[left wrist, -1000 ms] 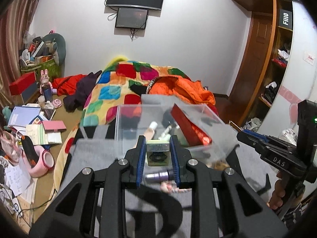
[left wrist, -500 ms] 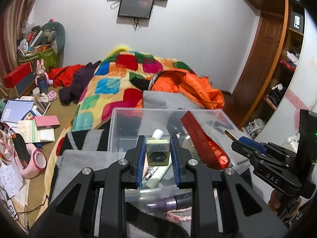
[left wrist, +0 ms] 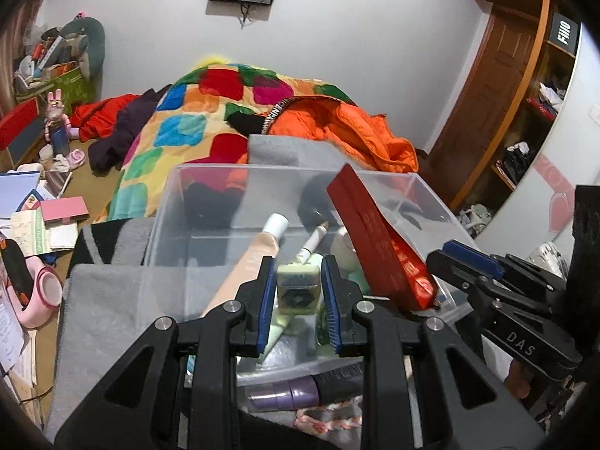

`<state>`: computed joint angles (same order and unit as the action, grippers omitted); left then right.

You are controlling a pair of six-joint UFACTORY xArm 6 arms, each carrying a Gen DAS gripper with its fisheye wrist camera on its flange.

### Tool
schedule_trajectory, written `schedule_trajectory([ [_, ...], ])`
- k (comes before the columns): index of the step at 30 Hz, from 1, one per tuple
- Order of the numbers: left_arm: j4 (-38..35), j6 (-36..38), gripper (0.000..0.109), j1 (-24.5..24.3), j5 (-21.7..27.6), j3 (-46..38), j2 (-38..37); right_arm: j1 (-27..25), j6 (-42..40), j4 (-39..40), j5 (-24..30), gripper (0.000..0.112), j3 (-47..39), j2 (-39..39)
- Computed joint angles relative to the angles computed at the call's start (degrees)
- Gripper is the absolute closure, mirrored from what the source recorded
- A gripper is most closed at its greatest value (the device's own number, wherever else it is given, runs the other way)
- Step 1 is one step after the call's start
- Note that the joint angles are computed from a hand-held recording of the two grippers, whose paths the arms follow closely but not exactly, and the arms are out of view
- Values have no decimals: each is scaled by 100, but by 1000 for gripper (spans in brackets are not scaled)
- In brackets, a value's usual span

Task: Organize objects
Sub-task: 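Lower the green compact and Max box into the clear box and release, then grasp the braided rope toy with the left gripper while the right grasps the tan packet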

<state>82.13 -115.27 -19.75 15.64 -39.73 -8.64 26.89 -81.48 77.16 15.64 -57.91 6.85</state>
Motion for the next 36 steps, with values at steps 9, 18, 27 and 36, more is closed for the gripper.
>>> schedule_trajectory([
  [9, -313, 383, 74, -413, 441, 208, -468, 9, -375, 363, 22, 63, 306, -443],
  [18, -787, 681, 47, -958, 1427, 646, -1348, -257, -717, 749, 311, 36, 780, -1150],
  [27, -1182, 826, 37, -1423, 1965, 1024, -1815, -404, -859, 875, 249, 33, 1201, -1589],
  [36, -1411, 718, 36, -1514, 1604, 1220, -1456, -544, -844, 700, -38, 33, 1561, -1522],
])
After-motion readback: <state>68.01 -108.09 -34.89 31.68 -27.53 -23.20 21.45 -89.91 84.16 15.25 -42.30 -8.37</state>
